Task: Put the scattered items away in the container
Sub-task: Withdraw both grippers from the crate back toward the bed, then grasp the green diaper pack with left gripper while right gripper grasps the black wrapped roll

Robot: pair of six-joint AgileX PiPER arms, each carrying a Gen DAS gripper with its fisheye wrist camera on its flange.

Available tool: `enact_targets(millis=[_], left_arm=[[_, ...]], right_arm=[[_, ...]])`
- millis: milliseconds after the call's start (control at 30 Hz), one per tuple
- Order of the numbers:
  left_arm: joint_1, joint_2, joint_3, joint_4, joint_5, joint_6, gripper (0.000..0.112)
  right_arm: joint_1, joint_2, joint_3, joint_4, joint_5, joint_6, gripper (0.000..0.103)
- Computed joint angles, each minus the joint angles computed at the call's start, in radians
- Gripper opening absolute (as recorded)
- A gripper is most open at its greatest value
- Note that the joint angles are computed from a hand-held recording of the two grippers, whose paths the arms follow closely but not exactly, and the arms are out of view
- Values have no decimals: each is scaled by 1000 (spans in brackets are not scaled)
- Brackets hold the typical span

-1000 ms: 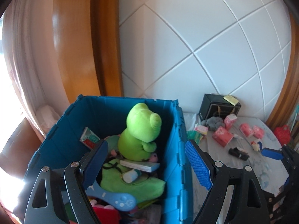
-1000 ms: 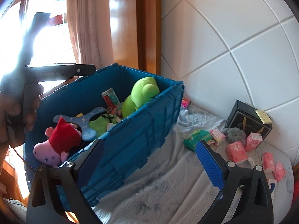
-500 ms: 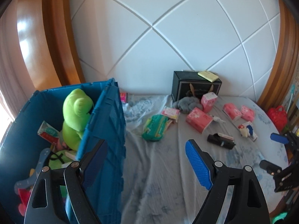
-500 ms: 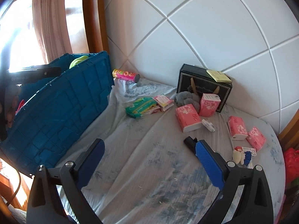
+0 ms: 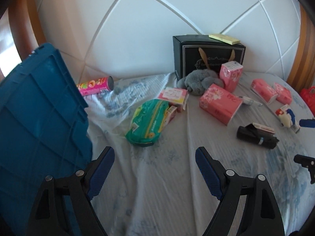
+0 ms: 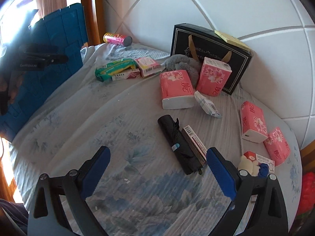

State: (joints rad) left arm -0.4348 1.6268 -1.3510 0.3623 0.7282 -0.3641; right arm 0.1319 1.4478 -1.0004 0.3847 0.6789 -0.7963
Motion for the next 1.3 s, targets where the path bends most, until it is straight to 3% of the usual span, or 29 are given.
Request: enact_targets(millis=[100,267,400,467,567,633,800,900,1033,1300], left_arm=[[43,135,-27,20,-101,12,85],[86,382,-187,103,-134,20,85],[118,523,-345,5,-113,154,85],[123,591,-436,-56,-67,229,85],[129,654,-520,-74,-6,224,82],[145,658,-529,-117,-7,231,63],[162,596,-453,-180,-50,273,44],[169,551,-396,-202,-87,295,41],[174,484,-322,-226,-132,304,39],[164,360,-223,-291,-155,322,38]], right_arm=[[26,128,-1,-26,-107,-32,99],[30,291,-32,-58,-229,12,99],[16,368,-51,-33,-273,-14,99],[11,378,-47,9,-313,-75,101],[-2,410,-98,54,-281,-123,101],[3,429,-129,39,-262,-111,100],[29,482,-197,-109,-248,6,101],[23,527,-258,-122,-181,35,96],[47,505,-251,-157,-168,55,62],[47,421,-205,-155,-124,184,60]])
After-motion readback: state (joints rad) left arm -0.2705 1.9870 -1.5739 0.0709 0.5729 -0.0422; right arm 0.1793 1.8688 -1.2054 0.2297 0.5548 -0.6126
